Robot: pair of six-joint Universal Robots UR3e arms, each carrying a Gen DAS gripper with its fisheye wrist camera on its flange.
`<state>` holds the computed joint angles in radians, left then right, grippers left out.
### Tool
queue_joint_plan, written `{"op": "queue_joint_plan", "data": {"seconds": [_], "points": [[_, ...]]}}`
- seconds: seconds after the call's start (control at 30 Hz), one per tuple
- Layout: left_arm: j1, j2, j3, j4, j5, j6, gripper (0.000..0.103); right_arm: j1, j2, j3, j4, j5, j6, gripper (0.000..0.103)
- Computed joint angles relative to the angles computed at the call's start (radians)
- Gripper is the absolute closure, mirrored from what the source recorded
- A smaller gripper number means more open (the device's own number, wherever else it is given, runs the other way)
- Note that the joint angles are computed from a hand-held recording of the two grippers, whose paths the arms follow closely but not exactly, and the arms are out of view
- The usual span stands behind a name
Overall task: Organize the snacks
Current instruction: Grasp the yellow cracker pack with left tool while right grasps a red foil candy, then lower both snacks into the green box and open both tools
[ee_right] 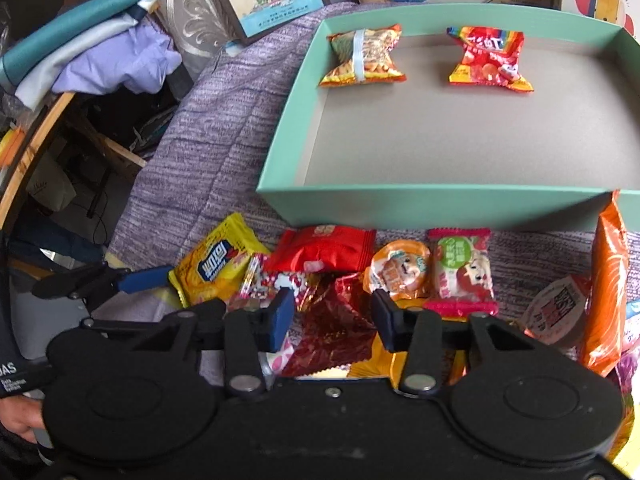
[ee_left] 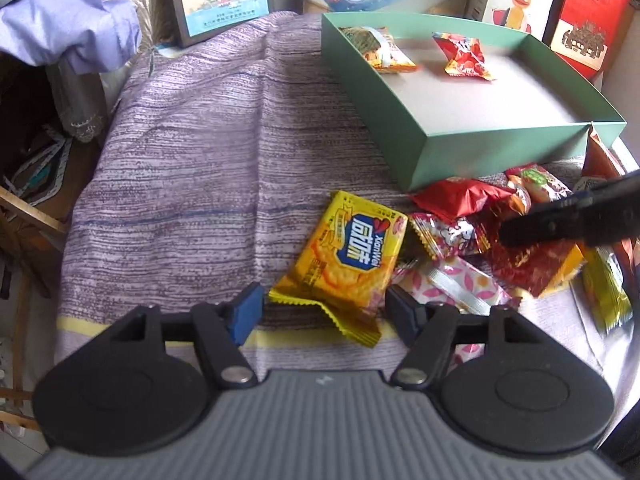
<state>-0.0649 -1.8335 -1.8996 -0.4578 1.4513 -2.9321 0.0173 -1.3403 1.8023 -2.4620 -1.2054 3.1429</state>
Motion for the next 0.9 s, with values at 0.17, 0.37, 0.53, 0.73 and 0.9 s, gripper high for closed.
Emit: {"op": "queue_joint_plan", "data": {"seconds": [0.17,0.37,0.53,0.73,0.9], "points": [[0.005,-0.046,0.056,0.005,-0.012,0.015,0.027,0.043,0.015,-0.031,0.017,-0.052,-0.006,0.06],[-0.031,-0.128,0.124,0.019,-0.005,0.05,0.037,0.083,0.092,-0.074,-0.023,-0.127,0.024,0.058],[-0.017,-0.089,0.06,0.062,-0.022,0.038,0.055,0.119,0.076,-0.034,-0.088,-0.176,-0.003,0.064],[0.044,-0.003,-0.008,0.016,-0.074,-0.042,0.055,0.081,-0.003,0.036,-0.098,-0.119,-0.001,0.064],[0.062,0.074,-0.035,-0.014,-0.102,-0.065,0.056,0.022,-0.092,0.088,-0.062,-0.041,-0.023,0.064]]}}
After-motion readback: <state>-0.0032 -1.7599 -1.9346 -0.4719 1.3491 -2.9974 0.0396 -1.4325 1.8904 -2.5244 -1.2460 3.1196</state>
